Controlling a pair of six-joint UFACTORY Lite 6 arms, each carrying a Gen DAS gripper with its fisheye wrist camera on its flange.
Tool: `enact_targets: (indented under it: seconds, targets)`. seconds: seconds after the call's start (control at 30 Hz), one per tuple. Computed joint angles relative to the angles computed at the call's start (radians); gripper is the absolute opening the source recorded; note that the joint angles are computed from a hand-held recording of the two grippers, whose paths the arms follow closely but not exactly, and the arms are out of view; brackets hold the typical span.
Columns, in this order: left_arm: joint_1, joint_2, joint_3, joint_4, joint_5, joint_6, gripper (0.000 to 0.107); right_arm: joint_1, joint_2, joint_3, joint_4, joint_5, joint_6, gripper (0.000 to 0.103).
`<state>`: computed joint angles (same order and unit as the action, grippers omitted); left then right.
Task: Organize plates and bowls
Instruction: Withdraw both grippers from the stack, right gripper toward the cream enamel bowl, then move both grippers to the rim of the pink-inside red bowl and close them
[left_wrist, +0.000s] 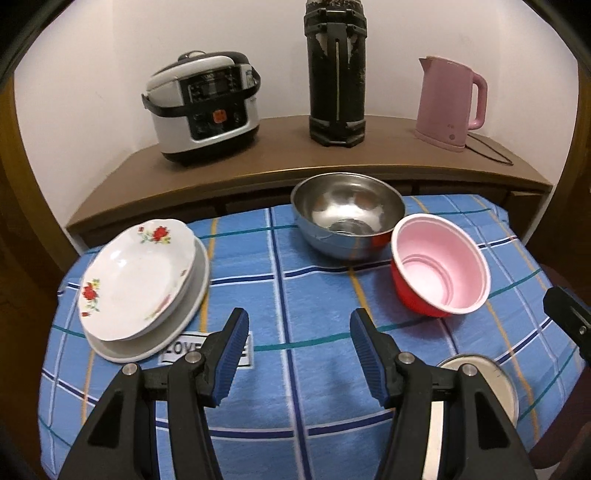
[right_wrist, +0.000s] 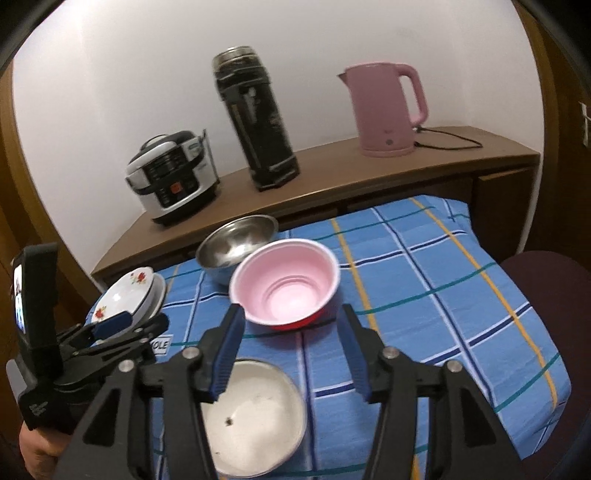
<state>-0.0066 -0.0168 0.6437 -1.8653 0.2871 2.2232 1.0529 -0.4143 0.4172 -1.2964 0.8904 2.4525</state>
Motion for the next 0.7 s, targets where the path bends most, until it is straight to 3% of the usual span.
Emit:
enact_targets:
  seconds: [0.2, 0.43, 0.57, 0.7]
  targets:
    - [-0.065, 0.030, 0.054, 0.076, -0.033, -0.122, 0.060, -0.105, -0.127, -0.067, 0.000, -0.061, -0.079, 0.054]
    - [-0.156, 0.094, 0.136, 0.227, -0.092, -0.321, 0.060, -0.345, -0.198, -0.134, -0.091, -0.286, -0.111, 0.054]
    - [-0.206, 0.163, 0.208, 0.398, -0.117, -0.525, 0.060, -0.487, -0.177, -0.145, -0.223, -0.427, -0.040, 0.054]
    - [-0.233, 0.234, 0.277, 0.612, -0.106, -0.769, 0.060, -0.648, -0.069, -0.113, -0.542, -0.602, 0.201, 0.054]
